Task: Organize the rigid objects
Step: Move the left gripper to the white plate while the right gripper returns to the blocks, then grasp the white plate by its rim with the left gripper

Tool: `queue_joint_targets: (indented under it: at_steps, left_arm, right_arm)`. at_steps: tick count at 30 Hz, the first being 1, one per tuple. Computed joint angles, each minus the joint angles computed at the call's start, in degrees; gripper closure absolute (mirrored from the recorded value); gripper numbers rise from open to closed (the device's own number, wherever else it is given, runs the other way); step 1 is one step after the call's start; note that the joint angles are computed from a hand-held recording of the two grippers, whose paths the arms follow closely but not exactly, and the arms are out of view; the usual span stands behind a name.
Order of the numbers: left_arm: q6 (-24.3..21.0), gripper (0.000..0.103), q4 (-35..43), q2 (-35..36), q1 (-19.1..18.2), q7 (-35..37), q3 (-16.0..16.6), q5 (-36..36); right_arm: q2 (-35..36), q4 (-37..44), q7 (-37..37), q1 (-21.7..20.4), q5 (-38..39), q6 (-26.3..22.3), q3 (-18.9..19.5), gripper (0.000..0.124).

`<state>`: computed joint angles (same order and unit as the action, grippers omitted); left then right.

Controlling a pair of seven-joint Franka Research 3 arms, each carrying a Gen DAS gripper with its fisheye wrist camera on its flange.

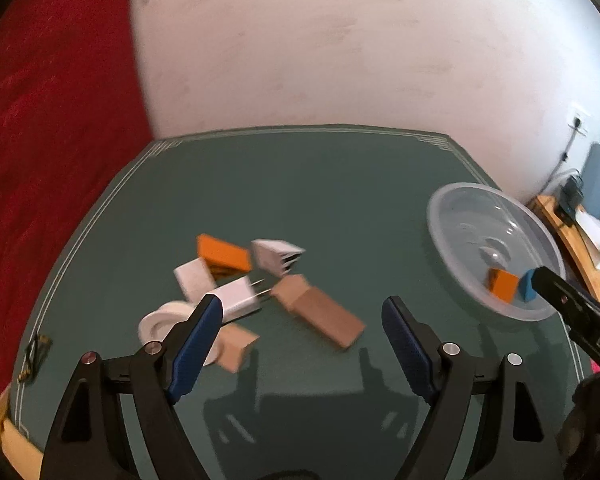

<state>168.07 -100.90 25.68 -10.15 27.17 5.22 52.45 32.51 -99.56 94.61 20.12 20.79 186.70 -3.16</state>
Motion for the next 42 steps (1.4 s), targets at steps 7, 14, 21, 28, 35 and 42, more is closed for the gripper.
queue_joint_targets:
  at_steps: [7,14,21,28,35,42]
  left_arm:
    - [-1.0,0.020,-4.5,-2.7,1.0,-8.3,2.6,3.0]
    - [-2.2,0.020,-5.9,-2.6,5.7,-9.3,0.4,1.0]
    - [-1.8,0.020,-4.4,0.1,9.4,-0.8,-2.7,-9.9]
    - [-1.6,0.020,-2.3,2.7,11.7,9.2,-5.4,-21.3]
    - [-1.4,0.020,-1.3,4.0,11.5,13.3,-5.3,-26.7]
    - [-1.1,0.020,-0.8,4.2,9.7,14.3,-3.8,-27.6]
  right_arm:
    - [0.8,1.7,-2.0,-0.6,-1.7,-2.6,2.9,0.042]
    - [1.8,3.8,-2.4,0.9,-3.3,-6.3,2.9,0.042]
    - [3.0,6.0,-1.7,2.5,-5.5,-9.5,2.1,0.042]
    - [4.0,7.5,-0.4,3.2,-7.3,-12.1,1.4,0.042]
    - [4.9,8.9,0.6,3.6,-9.2,-14.4,1.0,0.042]
    - [5.7,10.3,0.9,3.4,-10.6,-16.4,1.3,0.042]
